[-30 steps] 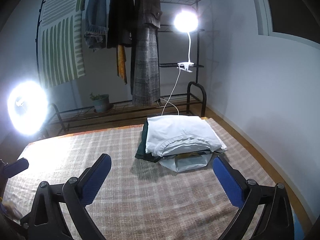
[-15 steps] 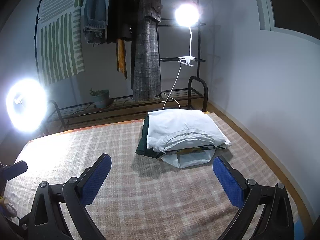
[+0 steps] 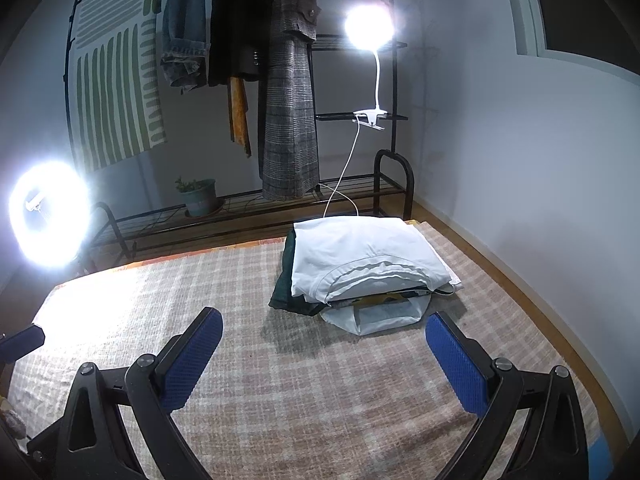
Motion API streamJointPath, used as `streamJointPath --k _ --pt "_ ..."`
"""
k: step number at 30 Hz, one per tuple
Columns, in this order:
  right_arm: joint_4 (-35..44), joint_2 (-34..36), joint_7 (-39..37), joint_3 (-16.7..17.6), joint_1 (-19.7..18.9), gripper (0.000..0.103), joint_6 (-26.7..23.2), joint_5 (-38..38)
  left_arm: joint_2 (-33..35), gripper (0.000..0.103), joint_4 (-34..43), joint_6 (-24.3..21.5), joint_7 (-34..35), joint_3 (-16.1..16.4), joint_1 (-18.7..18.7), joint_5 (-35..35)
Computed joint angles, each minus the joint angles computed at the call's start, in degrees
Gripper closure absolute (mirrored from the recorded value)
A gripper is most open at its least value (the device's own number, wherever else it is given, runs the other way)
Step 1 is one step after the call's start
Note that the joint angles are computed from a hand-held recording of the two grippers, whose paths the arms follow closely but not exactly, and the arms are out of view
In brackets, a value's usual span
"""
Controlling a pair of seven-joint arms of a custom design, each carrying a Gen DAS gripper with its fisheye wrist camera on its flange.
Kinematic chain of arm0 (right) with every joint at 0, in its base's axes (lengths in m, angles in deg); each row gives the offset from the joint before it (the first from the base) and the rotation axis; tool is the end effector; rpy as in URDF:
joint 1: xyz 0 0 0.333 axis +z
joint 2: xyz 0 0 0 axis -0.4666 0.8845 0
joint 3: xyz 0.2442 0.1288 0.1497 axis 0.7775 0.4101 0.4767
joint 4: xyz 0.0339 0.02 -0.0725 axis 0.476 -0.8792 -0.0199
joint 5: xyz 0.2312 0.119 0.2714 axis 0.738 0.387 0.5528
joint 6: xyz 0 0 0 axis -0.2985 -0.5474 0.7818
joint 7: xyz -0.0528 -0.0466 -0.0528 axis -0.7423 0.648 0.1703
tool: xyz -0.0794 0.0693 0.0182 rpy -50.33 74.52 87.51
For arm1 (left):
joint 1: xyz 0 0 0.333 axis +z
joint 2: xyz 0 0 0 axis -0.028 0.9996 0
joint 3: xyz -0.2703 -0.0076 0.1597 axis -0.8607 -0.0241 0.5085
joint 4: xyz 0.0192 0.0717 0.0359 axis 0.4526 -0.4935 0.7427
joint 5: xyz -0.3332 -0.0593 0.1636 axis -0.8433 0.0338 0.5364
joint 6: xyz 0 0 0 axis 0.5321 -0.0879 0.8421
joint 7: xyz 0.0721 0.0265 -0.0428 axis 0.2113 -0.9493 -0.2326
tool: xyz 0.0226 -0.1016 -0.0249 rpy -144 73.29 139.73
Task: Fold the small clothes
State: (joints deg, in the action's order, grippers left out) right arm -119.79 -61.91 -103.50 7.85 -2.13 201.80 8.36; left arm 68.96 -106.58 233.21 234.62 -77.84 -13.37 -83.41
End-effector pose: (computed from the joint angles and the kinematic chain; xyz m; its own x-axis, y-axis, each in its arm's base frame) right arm 0.4815 0.2912 0.5002 -0.5359 -0.8424 -0.0568 -0.4605 0.3480 -0.8166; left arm 0.5606 -0.2602 0.4797 -0.7830 -0.6214 -0.0288 -0.3480 0.4760 -0.8077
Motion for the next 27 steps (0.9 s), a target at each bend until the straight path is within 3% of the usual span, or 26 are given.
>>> streamJointPath --k 27 --pt "0.6 0.8 -0.1 -0.5 0.1 0.000 0.9 0.4 -0.9 0.004 -0.6 -0.4 0.8 0.3 -0.3 -0.6"
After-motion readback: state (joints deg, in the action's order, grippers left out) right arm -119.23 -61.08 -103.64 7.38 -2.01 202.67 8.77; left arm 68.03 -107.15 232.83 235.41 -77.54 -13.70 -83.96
